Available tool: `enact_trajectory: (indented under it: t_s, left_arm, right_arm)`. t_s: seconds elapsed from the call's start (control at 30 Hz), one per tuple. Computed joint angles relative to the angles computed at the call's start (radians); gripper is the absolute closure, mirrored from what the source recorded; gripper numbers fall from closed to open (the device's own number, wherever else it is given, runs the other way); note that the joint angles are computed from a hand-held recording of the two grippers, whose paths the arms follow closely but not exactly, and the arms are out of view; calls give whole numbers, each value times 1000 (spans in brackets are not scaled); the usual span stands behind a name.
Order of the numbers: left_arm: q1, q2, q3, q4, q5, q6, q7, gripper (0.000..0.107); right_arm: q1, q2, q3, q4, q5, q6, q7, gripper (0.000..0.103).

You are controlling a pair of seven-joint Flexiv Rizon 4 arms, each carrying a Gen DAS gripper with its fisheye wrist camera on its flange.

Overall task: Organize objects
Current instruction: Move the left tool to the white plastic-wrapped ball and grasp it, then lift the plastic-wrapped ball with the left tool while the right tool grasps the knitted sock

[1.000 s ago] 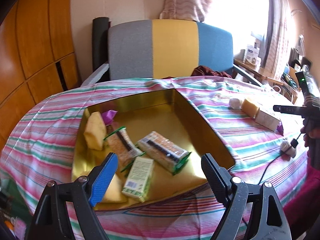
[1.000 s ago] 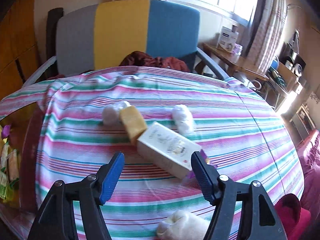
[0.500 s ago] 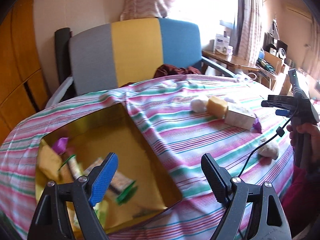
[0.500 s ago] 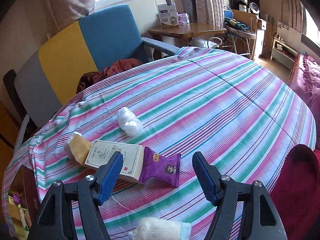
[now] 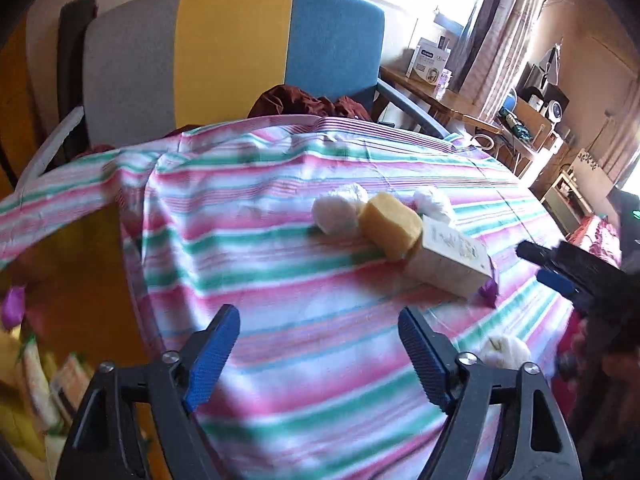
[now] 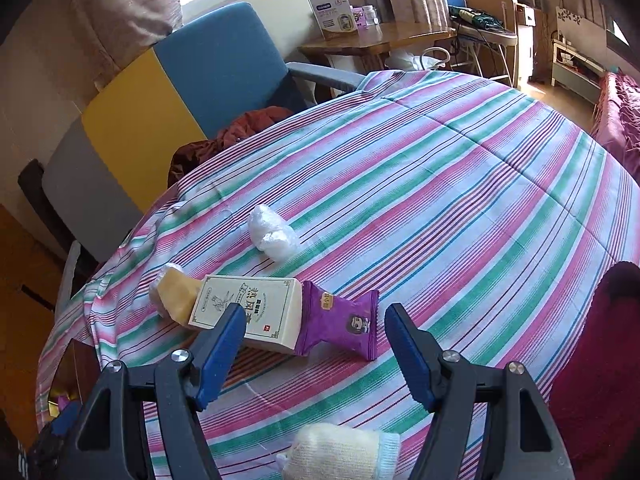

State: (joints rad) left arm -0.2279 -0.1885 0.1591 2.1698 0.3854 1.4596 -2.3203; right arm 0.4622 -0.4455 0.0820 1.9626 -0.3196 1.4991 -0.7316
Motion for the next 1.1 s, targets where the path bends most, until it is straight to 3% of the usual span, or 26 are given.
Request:
enact_trajectory:
  t_s: [0.07, 0.27, 0.43, 0.53, 0.6, 0.73, 0.83, 0.87, 0.93, 1.1]
  left_arm:
    - [-14, -44, 23, -75, 48, -48, -10, 37]
    - [-4, -195, 38, -247, 28, -95, 92, 55]
    - [53, -307, -16, -336, -108, -57, 227, 54]
    - [92, -368, -57, -380, -198, -53, 293, 48]
    - [155, -397, -137, -381, -271, -29, 367, 39]
    - [241, -437, -256, -375, -390, -15, 471, 39]
    - [302, -437, -336, -345, -440, 2, 513, 57]
    - [317, -431, -369, -321, -499, 12, 576, 74]
    - [290, -412, -337, -303, -474, 29, 545, 77]
    - [252, -355, -314, -198, -548, 108, 584, 78]
  right_arm:
    - [-29, -6, 39, -11, 20, -7, -25, 30]
    - [-106, -25, 144, -43, 103, -25, -109, 30]
    - [-144, -45, 210, -80, 175, -70, -188, 30]
    - [-145, -50, 219, -93, 208, -88, -216, 30]
    - [-146, -54, 222, -102, 227, -101, -231, 30]
    - [-136, -58, 213, -114, 251, -123, -246, 30]
    - [-126, -59, 201, -118, 259, -135, -249, 30]
    - [-120, -59, 195, -118, 259, -136, -247, 30]
    - [-109, -57, 179, -115, 255, -136, -239, 30]
    - [-87, -50, 139, -103, 234, -127, -204, 30]
